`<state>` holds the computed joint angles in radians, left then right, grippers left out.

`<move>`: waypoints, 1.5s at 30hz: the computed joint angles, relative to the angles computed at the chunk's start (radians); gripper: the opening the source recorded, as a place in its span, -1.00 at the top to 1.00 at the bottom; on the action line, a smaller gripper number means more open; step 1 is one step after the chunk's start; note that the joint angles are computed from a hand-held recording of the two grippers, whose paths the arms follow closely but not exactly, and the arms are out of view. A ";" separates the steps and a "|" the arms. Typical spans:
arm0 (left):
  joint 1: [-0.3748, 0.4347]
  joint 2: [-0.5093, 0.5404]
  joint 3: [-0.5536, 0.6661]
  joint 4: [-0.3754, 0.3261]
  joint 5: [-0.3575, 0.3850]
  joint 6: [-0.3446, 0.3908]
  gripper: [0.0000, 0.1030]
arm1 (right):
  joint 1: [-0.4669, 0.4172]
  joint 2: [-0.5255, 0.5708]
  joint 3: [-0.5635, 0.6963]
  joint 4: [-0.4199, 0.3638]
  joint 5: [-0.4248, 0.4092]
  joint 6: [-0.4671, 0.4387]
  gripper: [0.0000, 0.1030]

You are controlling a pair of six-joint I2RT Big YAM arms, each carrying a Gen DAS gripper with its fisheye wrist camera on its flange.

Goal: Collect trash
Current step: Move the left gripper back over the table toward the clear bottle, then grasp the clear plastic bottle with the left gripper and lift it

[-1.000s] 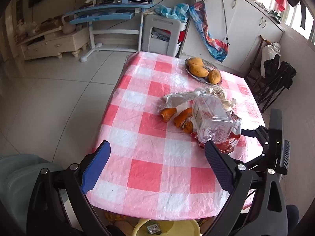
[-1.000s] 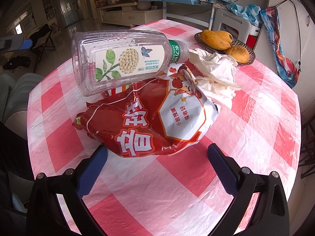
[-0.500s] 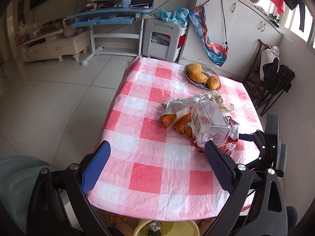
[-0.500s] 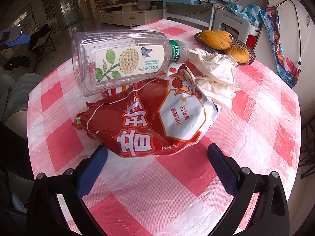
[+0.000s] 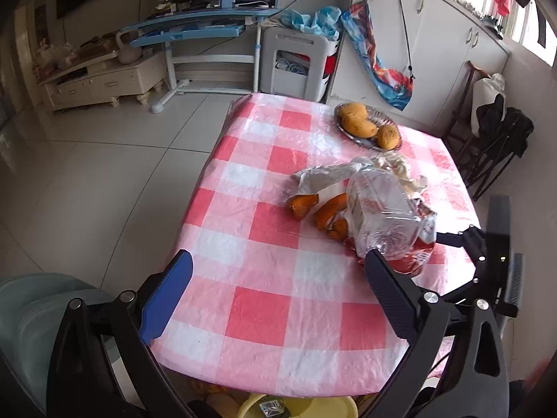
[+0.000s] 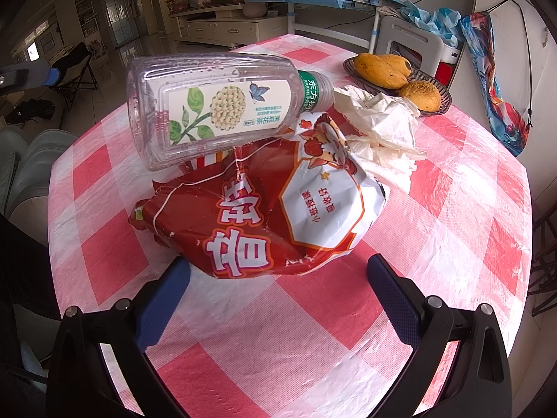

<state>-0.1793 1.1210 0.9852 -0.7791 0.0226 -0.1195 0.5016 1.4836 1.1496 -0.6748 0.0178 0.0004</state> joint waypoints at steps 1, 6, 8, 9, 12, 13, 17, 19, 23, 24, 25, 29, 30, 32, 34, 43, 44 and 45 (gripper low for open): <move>0.004 0.006 0.001 0.000 0.009 -0.008 -0.85 | 0.000 0.000 0.000 0.000 0.000 0.000 -0.88; 0.015 0.030 0.003 0.004 0.044 -0.016 -0.85 | 0.000 0.000 -0.001 0.001 0.000 -0.001 -0.88; 0.007 0.041 0.004 0.007 0.029 -0.014 -0.85 | -0.001 -0.001 -0.001 0.001 0.000 0.000 -0.88; 0.004 0.046 0.006 0.008 0.026 -0.014 -0.85 | 0.000 0.000 -0.001 0.001 0.001 0.000 -0.88; -0.012 0.058 0.012 0.013 0.018 -0.004 -0.85 | 0.001 -0.001 -0.001 0.000 0.001 0.001 -0.88; -0.017 0.061 0.014 0.015 0.013 0.000 -0.85 | -0.001 0.000 0.000 0.001 0.001 0.000 -0.88; -0.033 0.075 0.024 0.017 0.016 0.014 -0.85 | -0.001 0.000 -0.001 0.001 0.000 0.000 -0.88; -0.036 0.086 0.032 0.008 0.023 0.026 -0.85 | -0.001 0.000 -0.001 0.001 0.000 0.000 -0.88; -0.028 0.107 0.044 -0.004 0.046 0.040 -0.85 | 0.009 -0.005 -0.001 -0.009 0.034 0.054 -0.88; -0.026 0.115 0.048 -0.007 0.048 0.038 -0.85 | 0.016 -0.004 0.002 -0.017 0.052 0.079 -0.88; -0.023 0.121 0.051 -0.008 0.052 0.035 -0.85 | 0.021 0.003 0.014 -0.032 0.062 0.087 -0.88; -0.018 0.141 0.063 -0.012 0.075 0.027 -0.85 | 0.042 0.019 0.046 -0.082 0.119 0.123 -0.88; -0.020 0.144 0.066 -0.010 0.079 0.026 -0.85 | 0.059 0.021 0.057 -0.103 0.176 0.126 -0.88; -0.029 0.149 0.068 -0.001 0.068 0.024 -0.85 | 0.108 0.024 0.072 -0.132 0.327 0.109 -0.88; -0.037 0.153 0.069 0.011 0.065 0.014 -0.85 | 0.144 0.014 0.067 -0.121 0.407 0.066 -0.88; -0.096 0.176 0.087 0.040 0.035 -0.029 -0.85 | 0.187 -0.051 0.024 -0.061 0.452 -0.021 -0.88; -0.100 0.176 0.086 0.044 0.031 -0.033 -0.85 | 0.186 -0.059 0.017 -0.057 0.455 -0.029 -0.88; -0.100 0.176 0.086 0.046 0.030 -0.037 -0.85 | 0.187 -0.066 0.008 -0.053 0.460 -0.035 -0.88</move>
<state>-0.2793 1.2967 1.0713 -0.7329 0.0522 -0.1565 0.6888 1.4174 1.1573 -0.7276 0.4778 -0.0342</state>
